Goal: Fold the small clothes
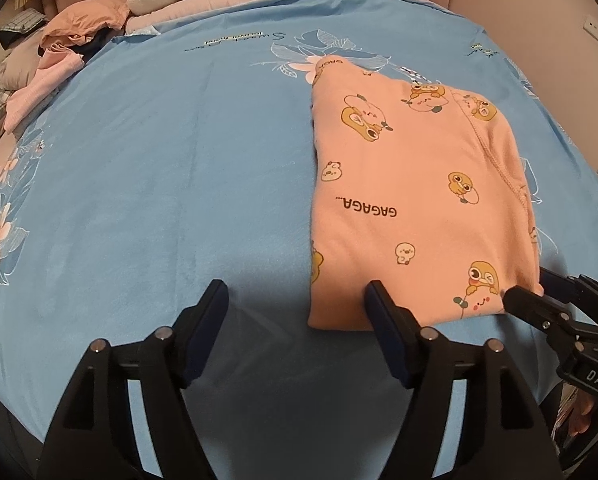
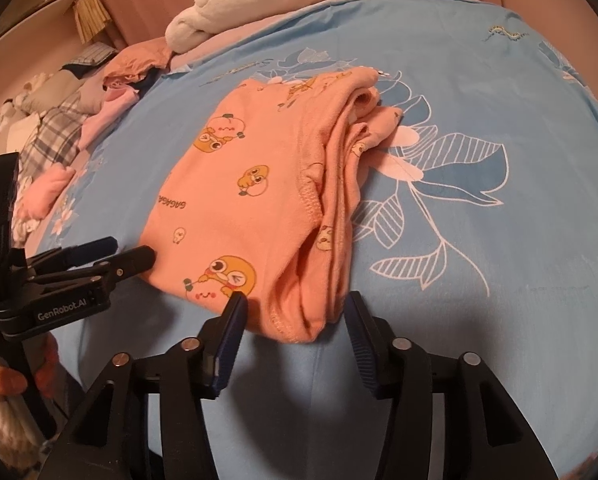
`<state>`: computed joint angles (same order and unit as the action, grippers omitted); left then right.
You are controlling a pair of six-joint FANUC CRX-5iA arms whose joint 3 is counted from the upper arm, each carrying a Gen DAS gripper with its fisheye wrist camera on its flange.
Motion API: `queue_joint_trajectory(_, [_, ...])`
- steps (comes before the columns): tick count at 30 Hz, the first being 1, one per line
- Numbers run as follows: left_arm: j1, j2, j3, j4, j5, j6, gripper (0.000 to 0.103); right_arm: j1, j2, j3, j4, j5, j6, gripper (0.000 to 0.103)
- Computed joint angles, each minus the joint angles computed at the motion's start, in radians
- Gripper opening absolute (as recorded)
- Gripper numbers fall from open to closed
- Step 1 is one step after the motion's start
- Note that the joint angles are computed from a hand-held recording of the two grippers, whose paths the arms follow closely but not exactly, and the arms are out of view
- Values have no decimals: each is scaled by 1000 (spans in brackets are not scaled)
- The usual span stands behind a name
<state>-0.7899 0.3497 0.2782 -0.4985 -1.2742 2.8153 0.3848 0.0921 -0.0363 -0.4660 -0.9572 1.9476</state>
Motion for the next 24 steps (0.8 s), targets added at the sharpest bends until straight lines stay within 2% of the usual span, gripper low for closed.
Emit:
queue_joint_trajectory(2, [0,-4,2,-2,-9,-1,75,1,-9,-2,-4,1,4,62])
queue_joint_trajectory(5, [-6,-10,13,-15,-28,10,85,16,-31,-13,13,22,-9,68])
queue_joint_trajectory(9, [-16,-16,44,-37,-72,10,90,19,-57,-12,1,40,3,79])
queue_joint_trajectory(11, [-23,-16,64,-53,-94,4,94,20,-69,-11,-1,50,7,89])
queue_joint_trajectory(13, [-37,-17,83,-78,-115,7,101,21,-87,-14,-4,63,15,95])
queue_joint_trajectory(15, [-49,-17,104,-98,-137,5,102,21,-101,-13,-6,73,19,102])
queue_joint_trajectory(24, [-98,-7,205,-158,-232,-27,102,32,-175,-24,32,119,1,102])
